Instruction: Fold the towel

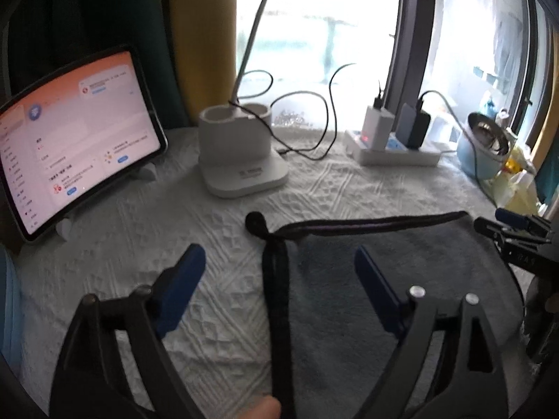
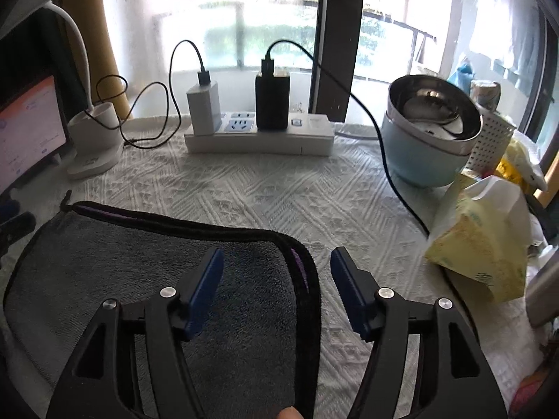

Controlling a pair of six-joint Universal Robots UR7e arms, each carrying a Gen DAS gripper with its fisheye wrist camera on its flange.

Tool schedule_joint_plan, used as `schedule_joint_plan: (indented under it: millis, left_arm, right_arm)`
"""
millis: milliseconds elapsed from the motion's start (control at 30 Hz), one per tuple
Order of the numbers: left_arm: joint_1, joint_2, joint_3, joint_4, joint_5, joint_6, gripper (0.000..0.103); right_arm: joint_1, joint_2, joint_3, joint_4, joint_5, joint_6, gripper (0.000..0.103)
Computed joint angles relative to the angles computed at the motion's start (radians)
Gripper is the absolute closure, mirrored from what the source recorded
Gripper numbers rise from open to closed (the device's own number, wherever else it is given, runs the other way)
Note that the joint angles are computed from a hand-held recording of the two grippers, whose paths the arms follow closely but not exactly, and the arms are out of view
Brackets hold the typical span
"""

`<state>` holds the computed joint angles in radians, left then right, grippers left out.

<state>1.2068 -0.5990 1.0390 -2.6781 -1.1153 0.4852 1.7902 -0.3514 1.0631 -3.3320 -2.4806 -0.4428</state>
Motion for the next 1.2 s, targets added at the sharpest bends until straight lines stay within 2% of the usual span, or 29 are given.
schedule_joint_plan:
  millis: [167, 367, 567, 800, 1000, 1200]
  left_arm:
    - [-0.009, -0.041, 0.057, -0.035, -0.014, 0.001, 0.014]
    - [-0.015, -0.106, 0.135, -0.067, -0.065, -0.019, 0.014]
    - [-0.026, -0.159, 0.21, -0.141, -0.059, -0.022, 0.013]
    - [-0.047, -0.222, 0.288, -0.18, -0.039, -0.018, 0.013]
    - [-0.061, -0.281, 0.351, -0.223, -0.09, 0.003, 0.013]
    - [-0.088, -0.327, 0.414, -0.311, -0.08, 0.041, 0.013]
  right_arm:
    - [0.017, -0.017, 0.04, -0.041, -0.004, 0.004, 0.035]
    - [0.045, -0.037, 0.089, -0.097, -0.014, -0.004, 0.035]
    - [0.08, -0.06, 0.141, -0.152, -0.015, -0.017, 0.035]
    - [0.131, -0.066, 0.161, -0.218, -0.021, -0.076, 0.035]
    - [0.169, -0.08, 0.193, -0.277, -0.014, -0.112, 0.035]
    - [0.203, -0.092, 0.212, -0.336, -0.015, -0.152, 0.035]
